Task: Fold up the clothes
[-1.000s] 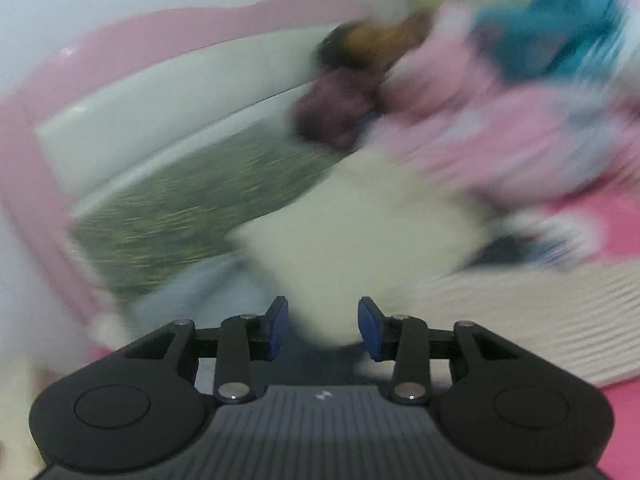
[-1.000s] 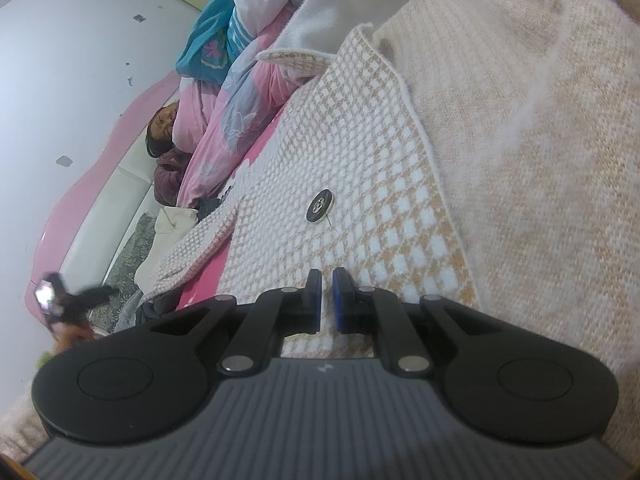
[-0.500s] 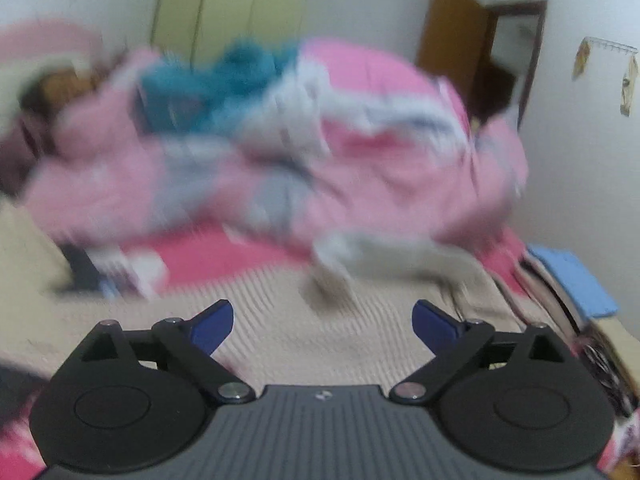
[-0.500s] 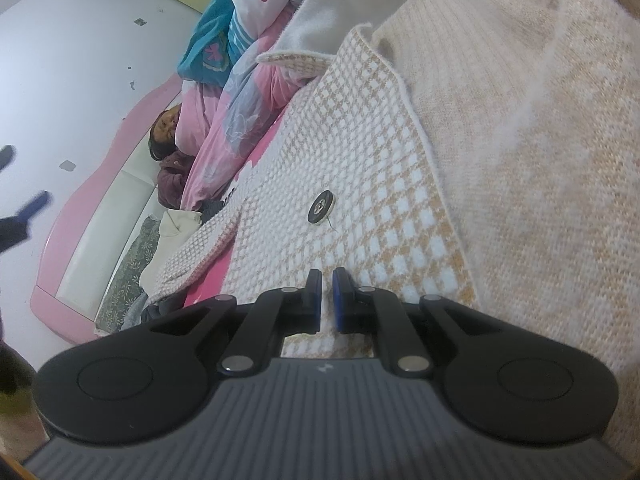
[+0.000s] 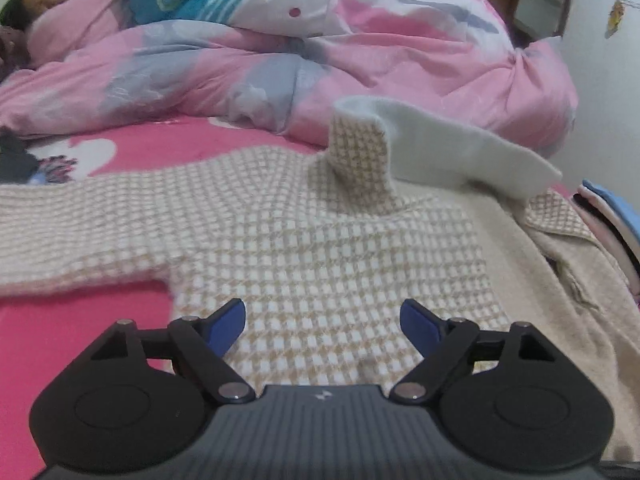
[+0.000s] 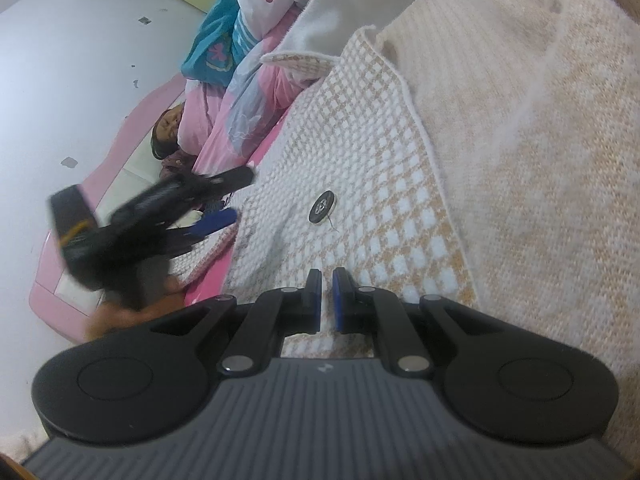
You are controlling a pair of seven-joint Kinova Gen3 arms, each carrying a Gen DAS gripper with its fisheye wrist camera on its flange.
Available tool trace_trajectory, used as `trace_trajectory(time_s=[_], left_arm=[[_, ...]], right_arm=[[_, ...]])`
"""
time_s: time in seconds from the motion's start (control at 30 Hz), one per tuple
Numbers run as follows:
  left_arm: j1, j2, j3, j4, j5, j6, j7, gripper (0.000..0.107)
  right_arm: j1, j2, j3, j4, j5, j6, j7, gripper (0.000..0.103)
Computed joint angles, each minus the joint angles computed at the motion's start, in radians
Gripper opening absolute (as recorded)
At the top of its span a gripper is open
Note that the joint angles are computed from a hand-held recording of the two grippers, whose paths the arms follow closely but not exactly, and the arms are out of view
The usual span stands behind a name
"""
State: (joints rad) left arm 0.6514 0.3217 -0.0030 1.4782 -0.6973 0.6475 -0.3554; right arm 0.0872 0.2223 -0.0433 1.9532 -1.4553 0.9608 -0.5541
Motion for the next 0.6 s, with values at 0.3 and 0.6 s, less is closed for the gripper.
trace_trajectory(time_s=[0.3, 0.6], left_arm=[[-0.006, 0.004, -0.055, 0.112, -0.034, -0.196, 0.037, 0.087], [-0.014, -0.021, -0.106, 0.175, 0.014, -0.311, 0.058, 0.087]], right_arm=[[0.036, -0.007, -0.05, 0.008, -0.004, -0.027, 0.026, 0.005], [-0.275, -0.127, 0.17, -0.215, 0.324, -0.128, -0.292, 0.037]])
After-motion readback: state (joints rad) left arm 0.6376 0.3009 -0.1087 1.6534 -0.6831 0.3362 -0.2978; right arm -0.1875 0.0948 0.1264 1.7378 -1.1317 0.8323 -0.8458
